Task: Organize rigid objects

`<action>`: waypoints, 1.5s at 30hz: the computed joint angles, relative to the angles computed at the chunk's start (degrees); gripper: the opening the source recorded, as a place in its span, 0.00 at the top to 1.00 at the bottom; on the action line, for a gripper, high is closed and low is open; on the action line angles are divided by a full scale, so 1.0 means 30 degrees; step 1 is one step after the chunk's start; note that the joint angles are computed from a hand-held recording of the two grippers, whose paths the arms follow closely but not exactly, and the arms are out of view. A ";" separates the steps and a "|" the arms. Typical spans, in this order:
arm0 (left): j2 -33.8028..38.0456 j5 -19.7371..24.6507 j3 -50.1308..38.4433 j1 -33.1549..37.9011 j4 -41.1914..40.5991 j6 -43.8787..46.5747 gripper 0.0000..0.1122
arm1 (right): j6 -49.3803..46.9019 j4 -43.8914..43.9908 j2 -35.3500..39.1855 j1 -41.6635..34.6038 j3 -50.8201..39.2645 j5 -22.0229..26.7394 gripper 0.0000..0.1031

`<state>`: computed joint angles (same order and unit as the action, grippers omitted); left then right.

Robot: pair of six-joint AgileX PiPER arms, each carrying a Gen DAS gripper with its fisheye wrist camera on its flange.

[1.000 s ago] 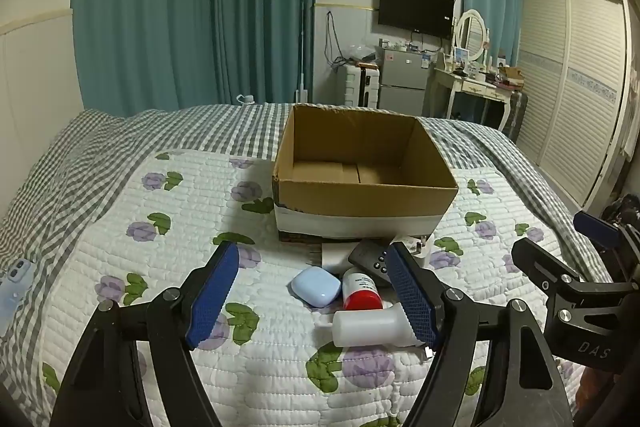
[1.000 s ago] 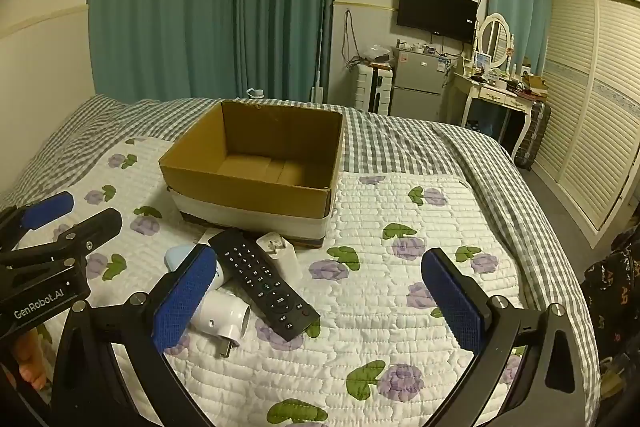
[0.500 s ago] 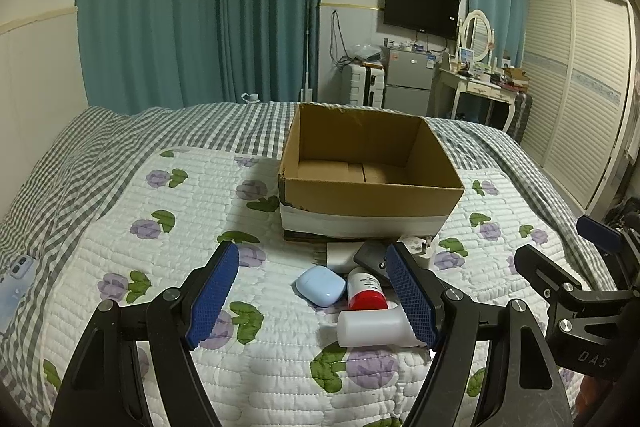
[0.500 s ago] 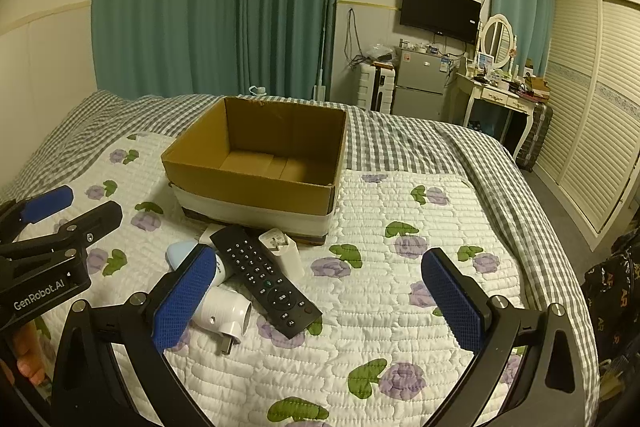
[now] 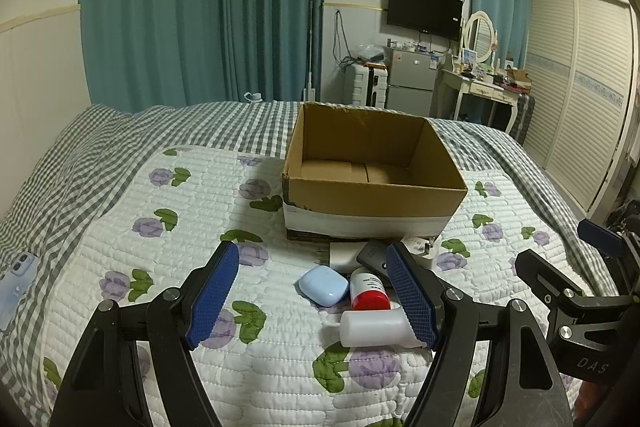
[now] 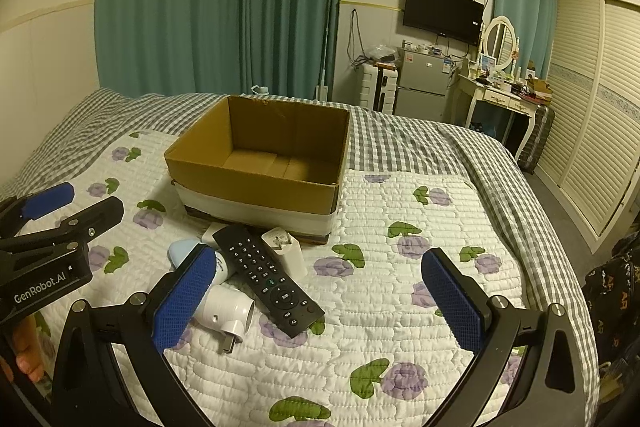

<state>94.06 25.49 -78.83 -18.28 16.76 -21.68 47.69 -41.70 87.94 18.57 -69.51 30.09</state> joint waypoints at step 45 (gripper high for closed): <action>0.0481 0.0803 -0.0503 0.0356 0.0950 -0.0229 0.30 | -0.3789 0.2588 0.1114 0.0123 -0.0789 -0.0653 0.00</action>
